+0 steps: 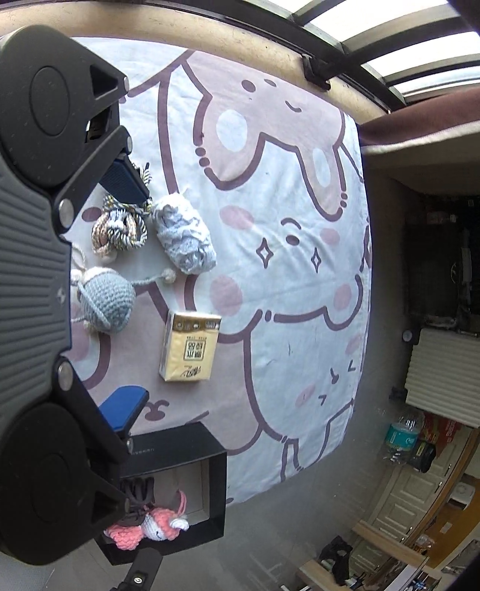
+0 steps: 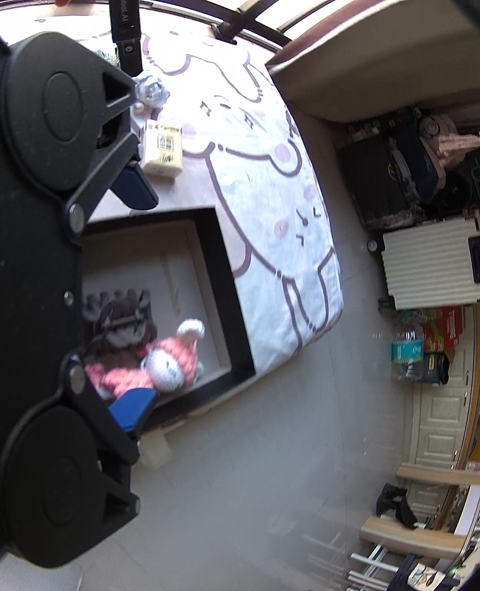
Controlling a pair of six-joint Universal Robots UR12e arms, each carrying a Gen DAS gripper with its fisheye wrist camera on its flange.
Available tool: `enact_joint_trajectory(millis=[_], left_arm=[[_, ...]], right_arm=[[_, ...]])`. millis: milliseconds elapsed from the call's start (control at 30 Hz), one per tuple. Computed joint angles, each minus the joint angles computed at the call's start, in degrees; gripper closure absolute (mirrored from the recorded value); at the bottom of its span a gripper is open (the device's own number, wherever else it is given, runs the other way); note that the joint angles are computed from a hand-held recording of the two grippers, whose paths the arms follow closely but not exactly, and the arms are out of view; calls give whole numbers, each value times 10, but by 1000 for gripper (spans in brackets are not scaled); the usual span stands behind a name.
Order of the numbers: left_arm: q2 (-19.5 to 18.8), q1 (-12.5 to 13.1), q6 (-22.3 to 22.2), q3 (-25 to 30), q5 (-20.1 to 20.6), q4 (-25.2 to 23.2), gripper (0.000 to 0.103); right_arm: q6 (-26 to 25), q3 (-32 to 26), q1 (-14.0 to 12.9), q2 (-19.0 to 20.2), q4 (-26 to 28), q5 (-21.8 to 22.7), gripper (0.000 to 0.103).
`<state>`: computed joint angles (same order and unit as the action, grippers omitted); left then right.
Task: Organize objects
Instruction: 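Withdraw both open grippers up out of the black box, then grasp the twisted rope with the left gripper while the right gripper grasps the white lace scrunchie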
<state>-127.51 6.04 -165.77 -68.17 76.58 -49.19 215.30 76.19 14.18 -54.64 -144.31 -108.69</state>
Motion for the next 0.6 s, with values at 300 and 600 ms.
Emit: enact_joint_trajectory(millis=[300, 600], left_arm=[[-10, 23, -32, 10, 24, 2, 0], [-19, 37, -59, 20, 36, -4, 0]], right_arm=[[-43, -69, 14, 43, 5, 24, 0], [-69, -124, 25, 80, 15, 53, 0]])
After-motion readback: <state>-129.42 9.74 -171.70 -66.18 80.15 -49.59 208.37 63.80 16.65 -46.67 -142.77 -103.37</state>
